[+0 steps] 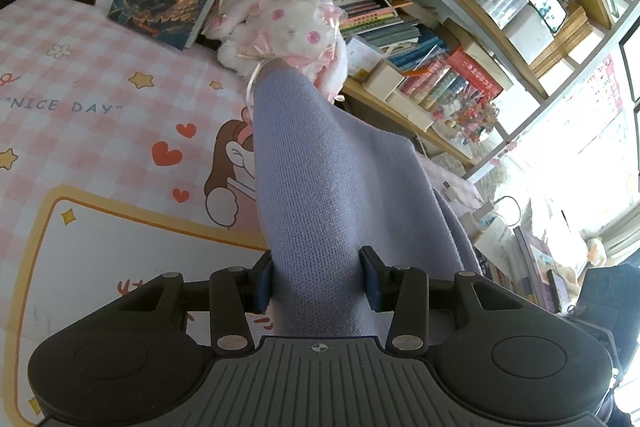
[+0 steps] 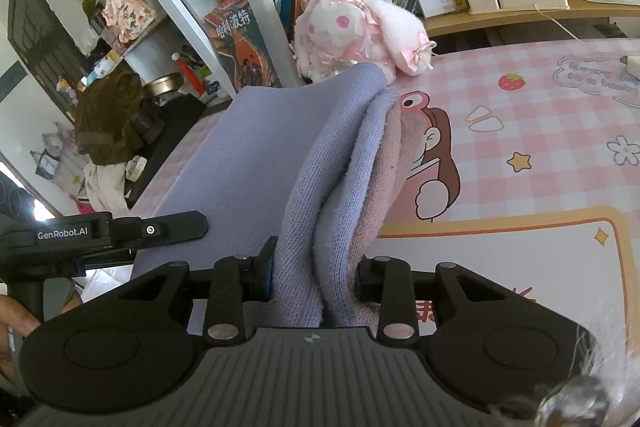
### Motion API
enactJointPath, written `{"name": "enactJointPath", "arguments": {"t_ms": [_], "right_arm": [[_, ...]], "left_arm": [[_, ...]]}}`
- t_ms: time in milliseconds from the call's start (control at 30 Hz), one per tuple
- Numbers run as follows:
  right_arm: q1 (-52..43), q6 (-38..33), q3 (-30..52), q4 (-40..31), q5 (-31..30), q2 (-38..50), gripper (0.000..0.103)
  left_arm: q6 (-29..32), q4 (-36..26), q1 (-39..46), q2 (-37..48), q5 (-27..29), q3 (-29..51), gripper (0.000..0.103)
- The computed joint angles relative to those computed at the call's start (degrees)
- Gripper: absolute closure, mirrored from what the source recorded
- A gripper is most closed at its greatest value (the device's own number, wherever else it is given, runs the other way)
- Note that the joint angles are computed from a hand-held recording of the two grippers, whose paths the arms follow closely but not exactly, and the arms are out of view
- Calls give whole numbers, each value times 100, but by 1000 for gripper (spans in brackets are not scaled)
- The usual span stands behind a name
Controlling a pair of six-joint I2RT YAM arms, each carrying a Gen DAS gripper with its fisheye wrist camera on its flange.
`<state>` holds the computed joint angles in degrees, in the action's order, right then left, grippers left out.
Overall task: Fold clothes
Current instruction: 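Lift the bundle end with both grippers and fold it over onto itself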
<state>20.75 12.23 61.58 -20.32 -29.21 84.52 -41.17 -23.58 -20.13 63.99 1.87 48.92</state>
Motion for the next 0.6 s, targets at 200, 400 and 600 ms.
{"name": "enactJointPath", "arguments": {"t_ms": [200, 400, 600], "right_arm": [[-65, 28, -80, 11, -26, -93, 72], [7, 152, -166, 30, 151, -220, 72], [293, 373, -183, 78, 540, -294, 72]], "left_arm": [[64, -62, -37, 57, 29, 93, 61], [219, -26, 140, 62, 306, 80, 61], [567, -33, 622, -52, 847, -18, 61]]}}
